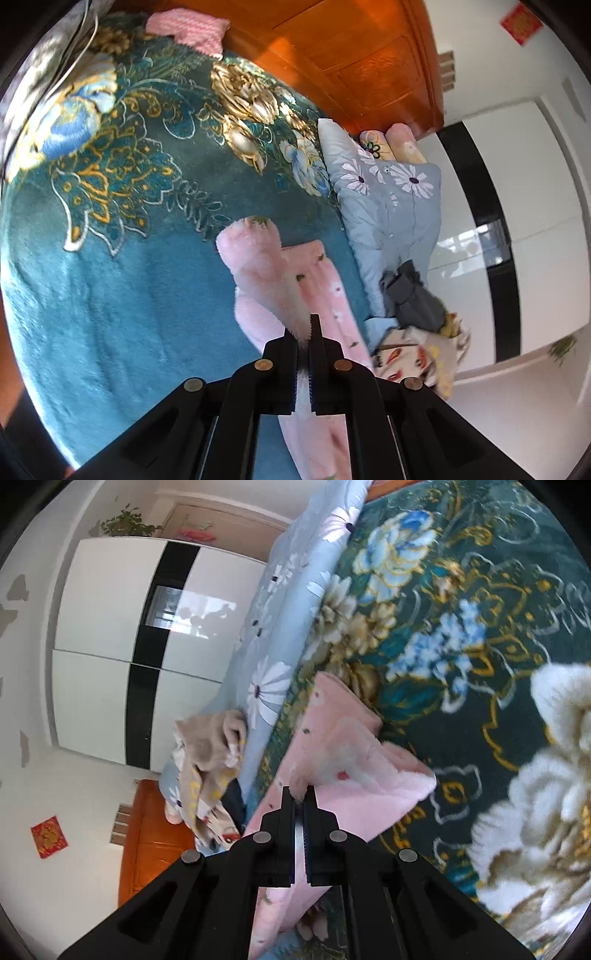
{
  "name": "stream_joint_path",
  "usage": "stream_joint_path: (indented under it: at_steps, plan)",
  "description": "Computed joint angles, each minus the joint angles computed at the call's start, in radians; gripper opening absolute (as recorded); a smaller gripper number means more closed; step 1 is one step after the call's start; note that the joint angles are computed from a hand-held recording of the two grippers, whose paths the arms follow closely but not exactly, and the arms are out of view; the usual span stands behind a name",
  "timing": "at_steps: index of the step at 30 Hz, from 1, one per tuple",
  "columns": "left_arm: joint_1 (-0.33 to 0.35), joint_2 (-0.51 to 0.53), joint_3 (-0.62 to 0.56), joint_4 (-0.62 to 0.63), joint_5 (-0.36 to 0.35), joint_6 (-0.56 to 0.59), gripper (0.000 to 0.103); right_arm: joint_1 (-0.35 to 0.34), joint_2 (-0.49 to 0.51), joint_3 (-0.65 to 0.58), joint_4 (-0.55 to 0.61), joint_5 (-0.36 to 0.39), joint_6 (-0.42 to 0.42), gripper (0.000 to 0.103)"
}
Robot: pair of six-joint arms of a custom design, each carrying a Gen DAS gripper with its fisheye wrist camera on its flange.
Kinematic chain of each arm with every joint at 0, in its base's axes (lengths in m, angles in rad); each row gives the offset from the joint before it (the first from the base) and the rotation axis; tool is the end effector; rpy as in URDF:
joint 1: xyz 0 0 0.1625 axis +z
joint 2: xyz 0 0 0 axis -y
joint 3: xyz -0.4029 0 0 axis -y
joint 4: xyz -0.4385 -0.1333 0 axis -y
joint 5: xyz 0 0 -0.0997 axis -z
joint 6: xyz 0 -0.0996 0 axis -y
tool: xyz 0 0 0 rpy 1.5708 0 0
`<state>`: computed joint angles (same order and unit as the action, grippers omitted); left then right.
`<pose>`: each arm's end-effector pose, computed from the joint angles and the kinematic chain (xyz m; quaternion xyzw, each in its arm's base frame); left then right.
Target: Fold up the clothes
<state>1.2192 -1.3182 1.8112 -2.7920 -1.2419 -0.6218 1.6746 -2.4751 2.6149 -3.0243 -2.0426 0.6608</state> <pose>-0.0596 -0.6429 0.3411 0.1819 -0.9056 0.3821 0.0291 0.1113 -0.2183 0.4243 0.3489 0.7011 -0.6199 0.0498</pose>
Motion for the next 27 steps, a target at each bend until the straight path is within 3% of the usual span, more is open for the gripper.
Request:
stream_joint_path:
  at_steps: [3, 7, 10, 19, 27]
  plan:
    - [-0.007, 0.040, -0.068, 0.025, -0.026, -0.033, 0.005, -0.062, 0.042, -0.041, -0.041, 0.086, -0.046, 0.003]
    - [-0.022, 0.133, -0.196, 0.066, -0.050, -0.067, 0.005, -0.149, 0.172, -0.138, -0.075, 0.188, -0.099, 0.003]
    - [-0.029, 0.236, -0.331, 0.129, -0.045, -0.076, 0.005, -0.201, 0.286, -0.223, -0.085, 0.219, -0.119, 0.003]
    - [-0.005, 0.534, -0.696, 0.319, -0.003, -0.027, 0.005, -0.307, 0.566, -0.418, -0.037, 0.164, -0.077, 0.003]
    - [0.029, 0.690, -0.885, 0.416, -0.002, 0.041, 0.006, -0.335, 0.667, -0.478, 0.015, 0.088, -0.043, 0.003]
